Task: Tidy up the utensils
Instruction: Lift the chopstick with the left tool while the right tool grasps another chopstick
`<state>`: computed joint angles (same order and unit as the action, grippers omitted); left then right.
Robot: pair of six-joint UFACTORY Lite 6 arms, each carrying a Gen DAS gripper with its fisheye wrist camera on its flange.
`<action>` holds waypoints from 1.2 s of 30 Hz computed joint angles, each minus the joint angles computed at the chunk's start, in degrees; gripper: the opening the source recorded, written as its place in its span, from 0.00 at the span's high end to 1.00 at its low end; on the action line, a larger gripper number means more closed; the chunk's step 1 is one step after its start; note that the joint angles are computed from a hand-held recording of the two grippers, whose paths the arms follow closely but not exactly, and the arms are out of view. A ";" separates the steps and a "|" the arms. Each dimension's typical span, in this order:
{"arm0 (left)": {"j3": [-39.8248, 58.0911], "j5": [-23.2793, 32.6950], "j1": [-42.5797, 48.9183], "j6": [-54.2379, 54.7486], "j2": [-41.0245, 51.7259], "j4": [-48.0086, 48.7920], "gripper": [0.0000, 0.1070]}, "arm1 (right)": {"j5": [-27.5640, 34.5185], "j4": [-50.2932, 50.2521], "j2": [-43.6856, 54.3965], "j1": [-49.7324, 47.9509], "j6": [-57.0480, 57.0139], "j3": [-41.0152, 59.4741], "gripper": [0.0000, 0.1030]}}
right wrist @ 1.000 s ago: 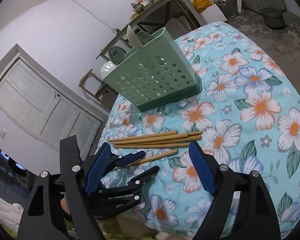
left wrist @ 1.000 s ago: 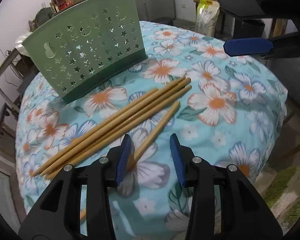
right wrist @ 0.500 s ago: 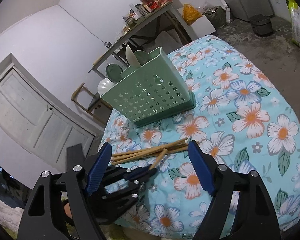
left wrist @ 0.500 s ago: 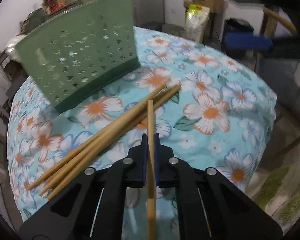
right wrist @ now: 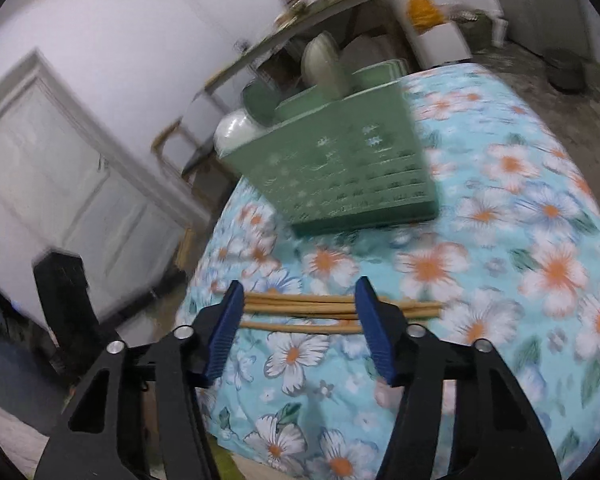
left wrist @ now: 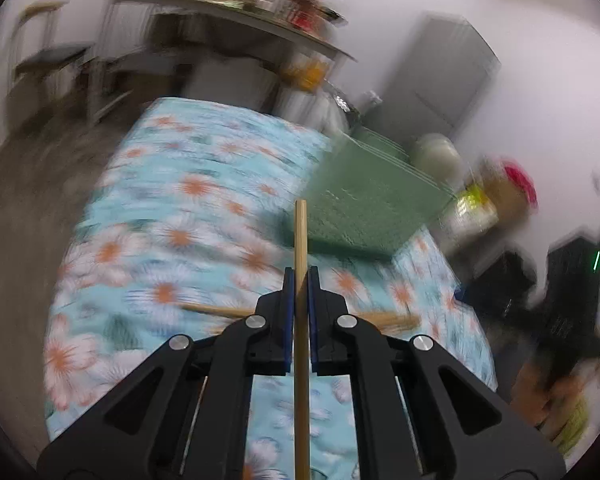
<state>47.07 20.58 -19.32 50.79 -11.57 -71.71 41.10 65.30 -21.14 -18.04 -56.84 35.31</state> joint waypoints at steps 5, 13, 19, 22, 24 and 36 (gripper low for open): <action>-3.77 4.50 14.07 -1.81 -6.14 -1.27 0.95 | -10.47 -5.26 18.60 21.67 0.21 15.45 0.58; -8.14 9.57 25.56 -2.76 -12.20 -1.43 0.95 | -13.43 -34.83 44.98 40.45 18.31 43.11 0.71; -9.85 14.45 29.85 2.78 -10.46 -8.31 0.95 | -9.72 -52.17 54.91 44.74 29.42 53.25 0.75; -10.55 14.70 29.76 5.48 -9.55 -11.08 0.95 | -9.99 -52.83 55.98 45.01 30.57 53.71 0.81; -10.73 14.92 29.50 6.75 -9.03 -12.44 0.95 | -10.98 -53.20 54.32 44.85 30.89 51.98 0.85; -8.16 9.53 19.09 18.85 4.91 -28.24 0.95 | -22.66 -59.90 28.15 35.86 41.23 34.54 0.93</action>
<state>38.91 30.11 -0.22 69.63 -6.66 -99.95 18.43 5.40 7.01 17.82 -15.61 69.85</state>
